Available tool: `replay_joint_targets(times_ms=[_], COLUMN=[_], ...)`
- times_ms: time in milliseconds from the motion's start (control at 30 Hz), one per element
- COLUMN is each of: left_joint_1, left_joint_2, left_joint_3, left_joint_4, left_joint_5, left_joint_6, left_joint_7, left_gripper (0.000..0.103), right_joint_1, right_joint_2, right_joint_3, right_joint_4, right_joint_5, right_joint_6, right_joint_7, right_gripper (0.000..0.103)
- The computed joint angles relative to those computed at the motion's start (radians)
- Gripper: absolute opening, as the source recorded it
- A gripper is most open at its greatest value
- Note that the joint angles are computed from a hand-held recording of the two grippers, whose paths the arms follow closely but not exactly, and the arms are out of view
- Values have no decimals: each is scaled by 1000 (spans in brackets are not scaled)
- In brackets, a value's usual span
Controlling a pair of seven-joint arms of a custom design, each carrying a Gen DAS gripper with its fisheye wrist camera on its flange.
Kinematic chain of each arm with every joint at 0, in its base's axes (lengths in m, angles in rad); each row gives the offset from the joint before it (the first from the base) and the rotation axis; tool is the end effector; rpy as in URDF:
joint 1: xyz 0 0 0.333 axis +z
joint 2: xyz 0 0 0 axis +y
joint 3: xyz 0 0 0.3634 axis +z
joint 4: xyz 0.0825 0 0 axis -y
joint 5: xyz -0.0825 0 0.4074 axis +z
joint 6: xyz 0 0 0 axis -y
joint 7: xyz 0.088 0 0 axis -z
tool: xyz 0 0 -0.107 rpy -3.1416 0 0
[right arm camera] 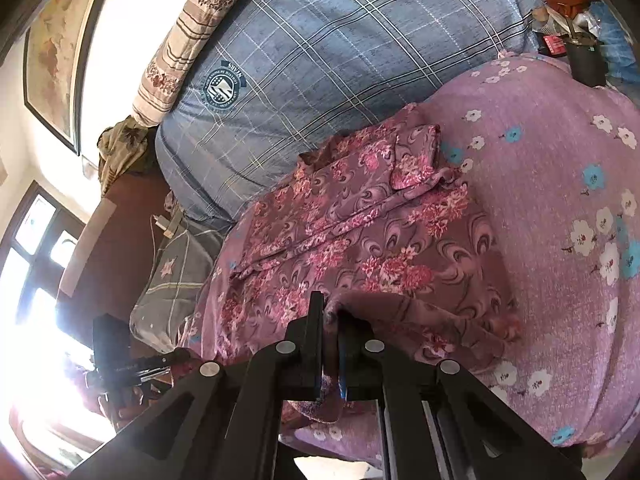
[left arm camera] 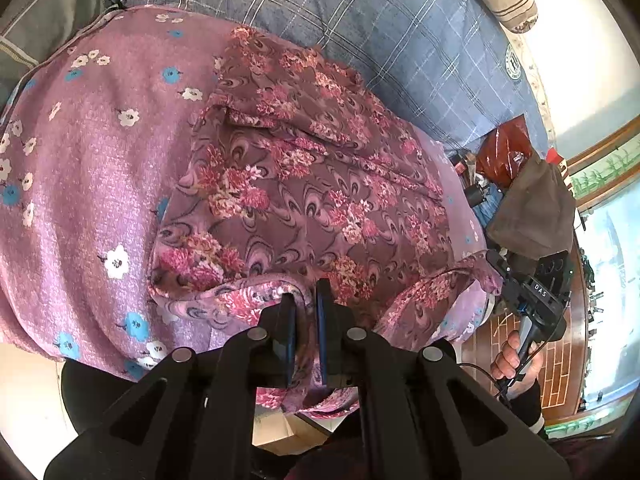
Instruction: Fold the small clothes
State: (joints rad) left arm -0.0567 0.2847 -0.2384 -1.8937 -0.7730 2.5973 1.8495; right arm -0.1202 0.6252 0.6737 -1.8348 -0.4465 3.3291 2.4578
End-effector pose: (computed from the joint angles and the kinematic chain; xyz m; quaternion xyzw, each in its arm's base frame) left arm 0.6608 -0.1729 0.4312 0.6776 -0.6500 0.3362 0.0734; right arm 0.6453 0.3403 0.4011 -0.5651 0.6565 0.0382 0.4982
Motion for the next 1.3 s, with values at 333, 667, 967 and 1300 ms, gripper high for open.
replay_joint_targets(times_ms=[333, 667, 967, 1300], left_joint_1=[14, 12, 30, 10], left_joint_2=[27, 79, 93, 118], left_joint_3=[-3, -3, -17, 0], left_joint_4=[34, 72, 81, 118], left_joint_5=[-26, 47, 34, 103], left_joint_6=[28, 55, 62, 54], left_joint_7=[16, -19, -2, -75], left_gripper=[5, 5, 5, 5], right_joint_1=[61, 165, 242, 268], right_joint_2=[39, 93, 79, 88], right_joint_3=[-45, -131, -218, -249], right_joint_4=[110, 241, 299, 305], right_joint_5=[99, 241, 327, 457], right_joint_6=[-82, -203, -308, -288], right_joint_7=[-74, -154, -232, -326], right_gripper=[5, 5, 5, 5])
